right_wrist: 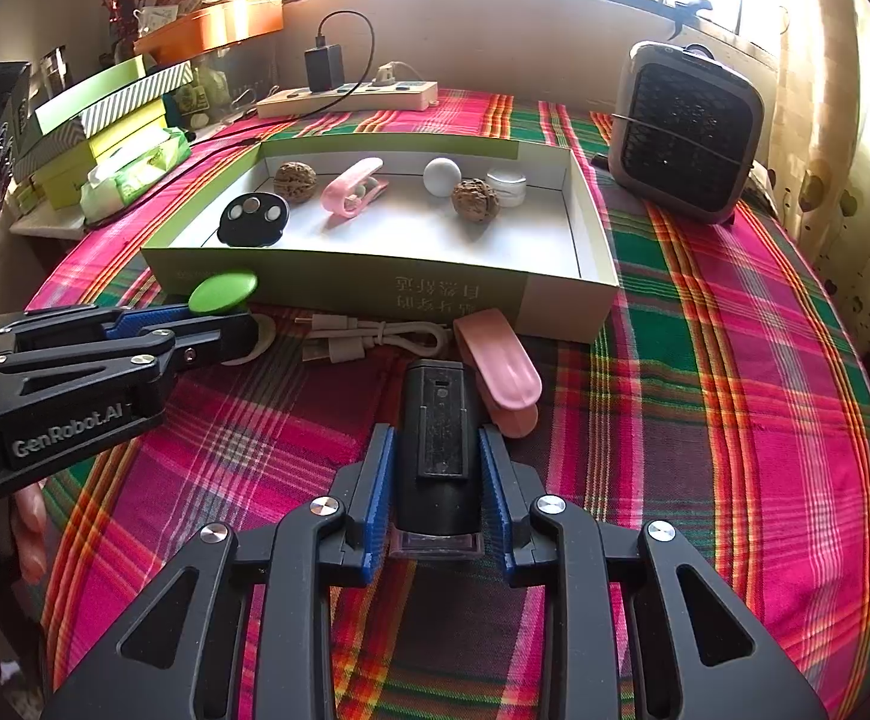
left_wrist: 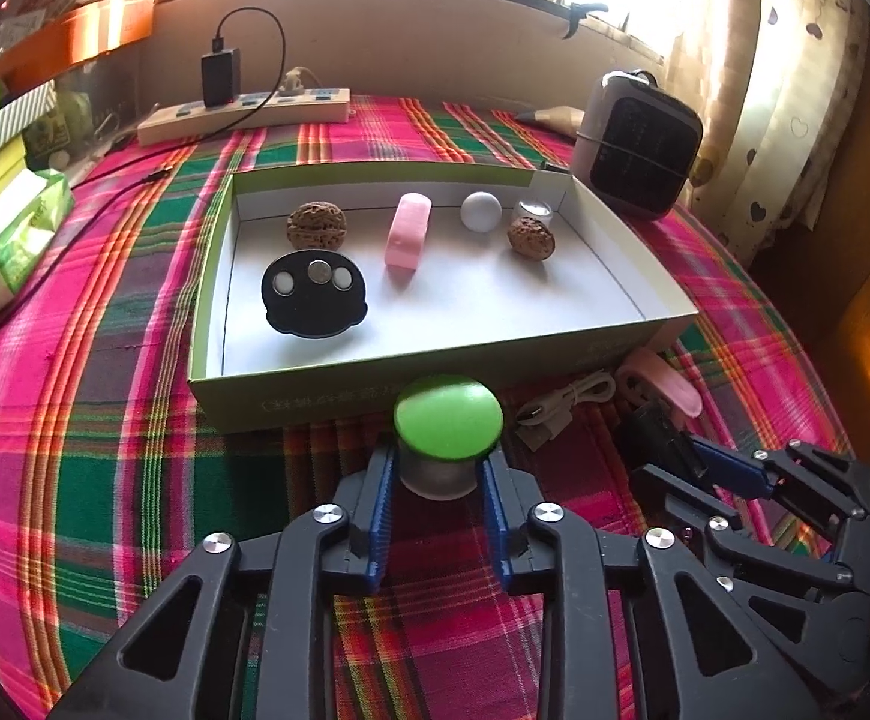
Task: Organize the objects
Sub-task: 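Lift the flashlight with the right tool while the left lifts the mushroom toy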
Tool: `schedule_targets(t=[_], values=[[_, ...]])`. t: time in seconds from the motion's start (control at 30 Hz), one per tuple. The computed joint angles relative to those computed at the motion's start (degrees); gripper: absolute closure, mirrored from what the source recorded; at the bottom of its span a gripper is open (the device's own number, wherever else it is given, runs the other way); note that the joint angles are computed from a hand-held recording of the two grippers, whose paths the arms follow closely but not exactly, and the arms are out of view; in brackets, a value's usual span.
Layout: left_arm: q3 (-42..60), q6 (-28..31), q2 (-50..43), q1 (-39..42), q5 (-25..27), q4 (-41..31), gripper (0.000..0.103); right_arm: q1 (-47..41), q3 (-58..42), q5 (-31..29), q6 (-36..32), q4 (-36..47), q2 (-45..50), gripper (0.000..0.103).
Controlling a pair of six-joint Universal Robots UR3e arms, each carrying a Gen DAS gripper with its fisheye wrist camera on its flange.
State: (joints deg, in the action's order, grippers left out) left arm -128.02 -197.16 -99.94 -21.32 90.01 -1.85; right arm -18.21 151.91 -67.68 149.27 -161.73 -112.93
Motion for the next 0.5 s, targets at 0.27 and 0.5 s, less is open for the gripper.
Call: schedule_targets(t=[0.27, 0.5], values=[[-0.31, 0.86, 0.8, 0.35, -0.27, 1.86, 0.066, 0.0, -0.08, 0.06, 0.04, 0.08, 0.05, 0.074], [3.13, 2.24, -1.15, -0.88, 2.27, -1.11, 0.066, 0.08, 0.08, -0.15, -0.01, -0.22, 0.01, 0.074]])
